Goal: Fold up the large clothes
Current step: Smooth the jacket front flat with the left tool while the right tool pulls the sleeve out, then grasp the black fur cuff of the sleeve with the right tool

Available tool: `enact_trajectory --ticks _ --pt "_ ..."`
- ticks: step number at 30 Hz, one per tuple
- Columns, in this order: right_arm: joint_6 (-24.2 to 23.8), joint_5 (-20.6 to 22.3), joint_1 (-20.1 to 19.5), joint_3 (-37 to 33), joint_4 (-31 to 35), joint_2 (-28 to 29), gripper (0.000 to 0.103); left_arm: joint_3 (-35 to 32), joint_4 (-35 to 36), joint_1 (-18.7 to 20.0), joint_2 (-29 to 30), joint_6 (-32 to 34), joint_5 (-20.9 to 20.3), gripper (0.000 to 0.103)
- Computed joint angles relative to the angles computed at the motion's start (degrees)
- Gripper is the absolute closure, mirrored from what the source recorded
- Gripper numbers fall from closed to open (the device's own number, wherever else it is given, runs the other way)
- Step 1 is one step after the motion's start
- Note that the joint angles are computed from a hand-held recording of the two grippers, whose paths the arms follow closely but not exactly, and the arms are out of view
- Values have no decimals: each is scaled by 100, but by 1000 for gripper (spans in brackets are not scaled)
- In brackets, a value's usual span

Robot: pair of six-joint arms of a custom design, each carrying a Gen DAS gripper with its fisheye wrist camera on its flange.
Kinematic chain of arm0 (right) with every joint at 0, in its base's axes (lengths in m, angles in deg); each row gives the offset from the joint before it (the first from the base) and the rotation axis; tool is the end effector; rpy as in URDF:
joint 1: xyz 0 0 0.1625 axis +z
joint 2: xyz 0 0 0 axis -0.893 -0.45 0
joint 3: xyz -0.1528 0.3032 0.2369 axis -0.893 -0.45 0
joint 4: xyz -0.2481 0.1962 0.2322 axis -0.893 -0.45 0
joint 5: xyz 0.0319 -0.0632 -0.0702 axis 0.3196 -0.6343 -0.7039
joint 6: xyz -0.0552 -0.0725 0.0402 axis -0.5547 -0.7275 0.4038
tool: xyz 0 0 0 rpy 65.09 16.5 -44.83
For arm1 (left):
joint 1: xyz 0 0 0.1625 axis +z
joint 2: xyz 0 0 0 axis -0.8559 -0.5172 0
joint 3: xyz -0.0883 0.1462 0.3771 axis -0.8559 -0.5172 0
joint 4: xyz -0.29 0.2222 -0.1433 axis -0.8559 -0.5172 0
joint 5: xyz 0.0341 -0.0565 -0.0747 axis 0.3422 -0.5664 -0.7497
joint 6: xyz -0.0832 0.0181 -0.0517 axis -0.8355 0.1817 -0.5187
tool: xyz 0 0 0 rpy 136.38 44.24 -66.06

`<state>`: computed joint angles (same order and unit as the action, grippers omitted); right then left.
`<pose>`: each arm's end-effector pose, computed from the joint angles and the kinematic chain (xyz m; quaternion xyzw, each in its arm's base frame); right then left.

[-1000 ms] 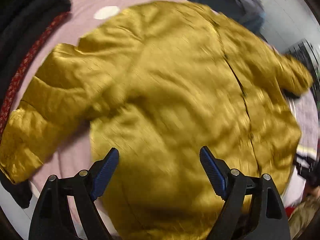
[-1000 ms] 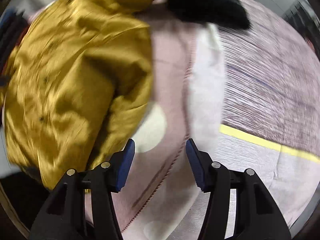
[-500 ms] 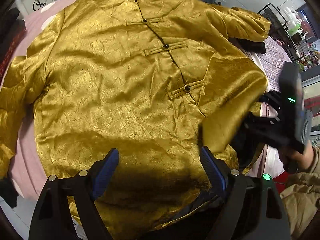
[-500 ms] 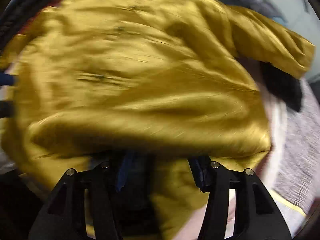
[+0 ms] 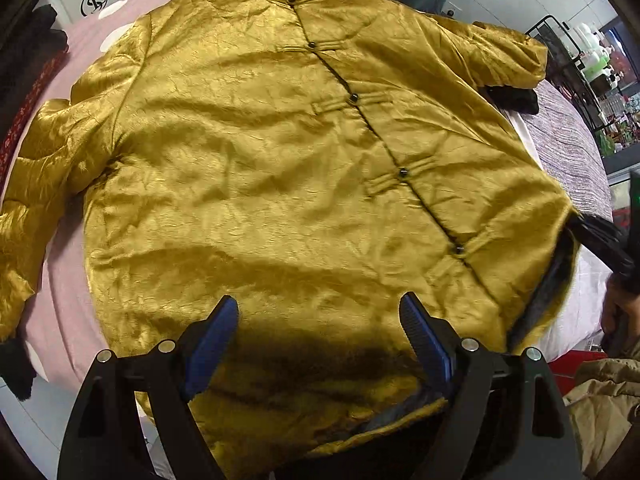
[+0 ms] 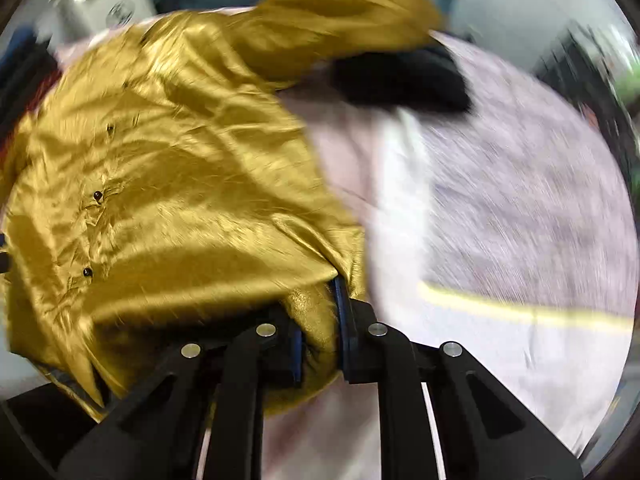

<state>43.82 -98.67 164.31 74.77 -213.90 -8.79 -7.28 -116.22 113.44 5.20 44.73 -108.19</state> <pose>0.2058 -0.7152 0.2322 0.1603 -0.9106 0.0931 0.3693 -0.2104 -0.6205 0.2881 0.0057 0.9521 -0.0847 0.2939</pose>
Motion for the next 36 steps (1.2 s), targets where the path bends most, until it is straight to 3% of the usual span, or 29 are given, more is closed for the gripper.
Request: enact_trajectory --ticks 2,4,6,8,10,11,13,14,15,17,20,21,22,24,26,27,29,31,32,34,36 --pt "462 -32 -123 28 681 -282 90 -8 29 19 9 -16 -24 22" --pt "1222 422 -288 -9 1434 -504 89 3 15 33 1 11 -45 22" --pt "1895 951 -498 101 1780 -780 89 -12 47 43 8 39 -21 22" --pt "2343 922 -617 262 1962 -985 89 -47 105 63 23 46 -10 22" --pt "2986 802 -648 144 2385 -994 64 -97 182 76 46 52 19 22" --pt "3245 1098 -695 120 2273 -1087 52 -118 198 84 55 70 17 22" --pt "3646 1430 -739 263 1939 -1319 53 -138 235 100 79 101 20 22" --pt "3610 1237 -727 250 2133 -1326 53 -140 256 85 129 76 10 22" --pt "3337 803 -634 85 2498 -1199 53 -156 297 103 170 98 -15 22" --pt "2706 88 -292 -66 2512 -981 53 -128 369 76 238 97 -51 22" --pt "2169 -288 5 -254 2511 -740 53 -146 427 51 353 264 -64 22" --pt "2196 -417 -9 -103 2407 -834 53 -133 395 46 364 297 -106 22" --pt "2440 -307 -110 174 2373 -1074 53 -129 381 42 372 306 -136 22" --pt "2742 573 -611 813 2116 -1843 53 -99 336 27 371 332 -157 22" --pt "3480 1489 -1098 1151 2004 -2313 52 -78 348 15 365 306 -132 22" --pt "3870 1644 -1287 1251 2202 -2519 52 -56 346 11 348 286 -120 22" --pt "4522 1237 -1478 1269 2617 -2818 52 -4 332 10 302 230 -120 22" --pt "4814 673 -1503 1117 3141 -2939 52 32 340 3 270 170 -107 22" --pt "4688 422 -1441 1072 3180 -2942 52 56 310 -10 261 165 -104 22" --pt "4028 344 -1246 940 3003 -2746 52 -4 284 -24 313 238 -110 22" --pt "3004 671 -974 780 2566 -2350 52 -75 244 -64 392 396 -116 22"
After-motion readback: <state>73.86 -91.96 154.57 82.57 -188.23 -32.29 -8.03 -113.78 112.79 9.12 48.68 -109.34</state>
